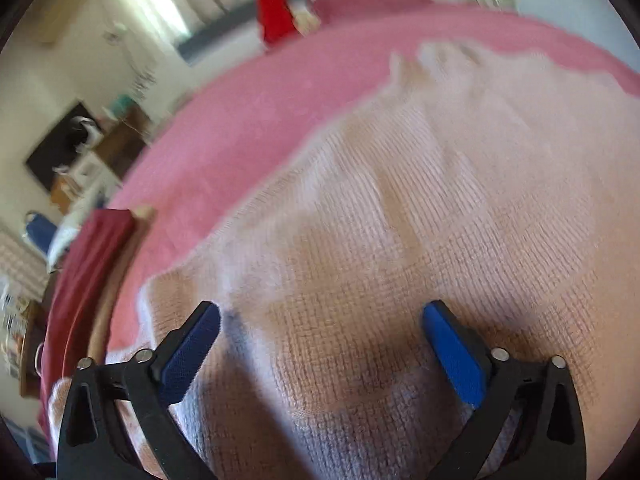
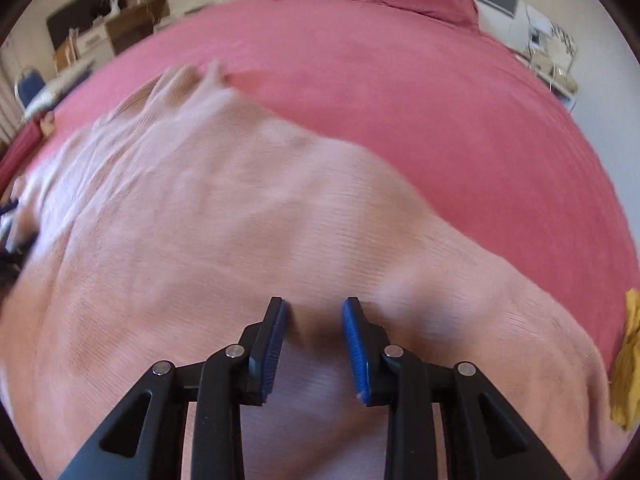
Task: Fold clothes
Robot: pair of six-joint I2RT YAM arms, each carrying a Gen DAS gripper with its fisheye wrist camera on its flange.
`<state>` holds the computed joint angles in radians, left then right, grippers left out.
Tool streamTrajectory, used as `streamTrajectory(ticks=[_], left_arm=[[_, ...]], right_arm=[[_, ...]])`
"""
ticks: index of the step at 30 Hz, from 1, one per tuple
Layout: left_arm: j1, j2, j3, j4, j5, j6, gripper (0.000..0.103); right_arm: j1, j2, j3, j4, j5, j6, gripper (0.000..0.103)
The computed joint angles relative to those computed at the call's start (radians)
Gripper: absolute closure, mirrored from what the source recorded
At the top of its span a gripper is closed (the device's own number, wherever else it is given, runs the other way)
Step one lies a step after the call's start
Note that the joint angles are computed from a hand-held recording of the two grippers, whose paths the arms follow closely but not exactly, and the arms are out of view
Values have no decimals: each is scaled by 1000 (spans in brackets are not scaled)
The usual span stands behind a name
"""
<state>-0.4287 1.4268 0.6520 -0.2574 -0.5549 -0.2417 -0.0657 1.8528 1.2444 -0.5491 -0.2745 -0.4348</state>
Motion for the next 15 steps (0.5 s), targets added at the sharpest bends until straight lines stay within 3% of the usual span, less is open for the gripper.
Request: streamTrajectory(ticks=[1,3,6,7,8,11,15], left_arm=[[-6,-17,-41,56,-13,-14,0],[2,-33,-58,73,6,-22,0],[37,-41,-67,92,69,-17,0],[49,-46,-72,101,89,-15,0],[61,-41,-73,114,103,-8,0],[59,-34,-69,123,98,-5,0],[13,-39,-69,103,46,-32,0]], right_arm=[[-68,30,49,-45,-45,-17,98],[-218,117,198,-172,-119,-10,103],[-405,94,251,-191,-113,2,91],[-470,82,267,-191,-117,4,79],[-534,79,292,-192,-122,9,79],[-757,124,433,-352,-285,6,77],[-994,272,652,-594,-318,4,75]])
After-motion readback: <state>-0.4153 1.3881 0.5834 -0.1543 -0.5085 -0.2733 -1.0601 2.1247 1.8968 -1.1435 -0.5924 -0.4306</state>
